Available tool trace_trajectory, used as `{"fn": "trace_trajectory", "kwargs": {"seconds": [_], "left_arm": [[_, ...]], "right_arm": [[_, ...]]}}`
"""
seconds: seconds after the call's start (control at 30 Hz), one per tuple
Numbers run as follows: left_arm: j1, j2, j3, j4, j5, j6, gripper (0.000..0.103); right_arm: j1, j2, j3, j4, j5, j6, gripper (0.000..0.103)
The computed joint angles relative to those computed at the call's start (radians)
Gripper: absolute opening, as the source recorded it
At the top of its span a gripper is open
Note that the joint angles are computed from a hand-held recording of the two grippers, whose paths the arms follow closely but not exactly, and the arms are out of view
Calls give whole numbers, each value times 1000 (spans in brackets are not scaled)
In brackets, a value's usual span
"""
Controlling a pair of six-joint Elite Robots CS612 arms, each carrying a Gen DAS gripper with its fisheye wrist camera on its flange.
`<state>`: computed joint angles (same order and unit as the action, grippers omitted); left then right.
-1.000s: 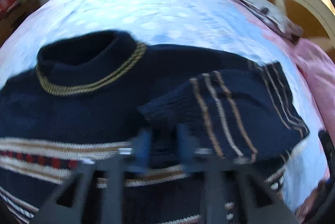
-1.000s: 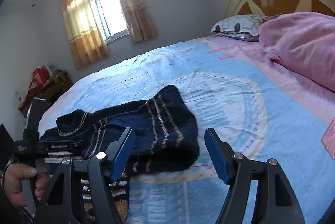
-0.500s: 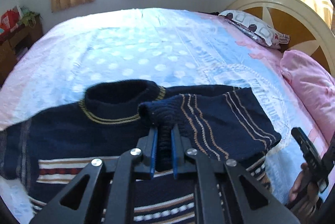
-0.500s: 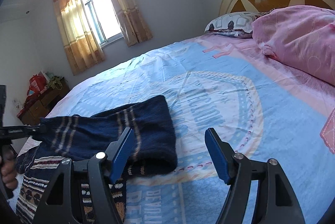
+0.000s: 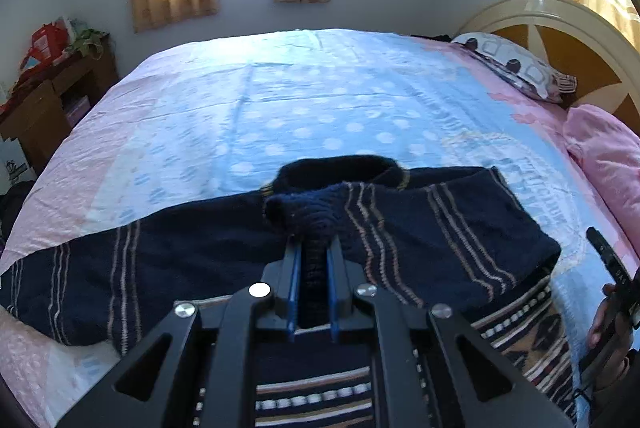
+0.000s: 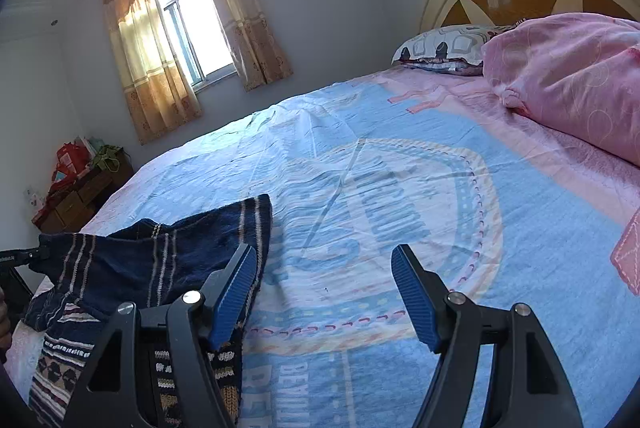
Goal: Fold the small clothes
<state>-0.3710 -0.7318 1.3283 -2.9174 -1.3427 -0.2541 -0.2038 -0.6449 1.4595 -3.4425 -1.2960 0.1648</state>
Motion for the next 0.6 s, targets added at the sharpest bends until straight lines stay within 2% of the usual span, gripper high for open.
{"fn": "trace_trajectory", "kwargs": {"seconds": [0.23,0.5,0.6], "left_arm": [[21,14,1,22,32,-26,12],[31,71,-38,117,88,-58,12],[38,81,-41,125,77,-90,12]], "right_arm": [[1,1,0,5,1,-3,71],[2,2,-7,33,13,-16,71],[2,2,-9,45,20,-22,71]]}}
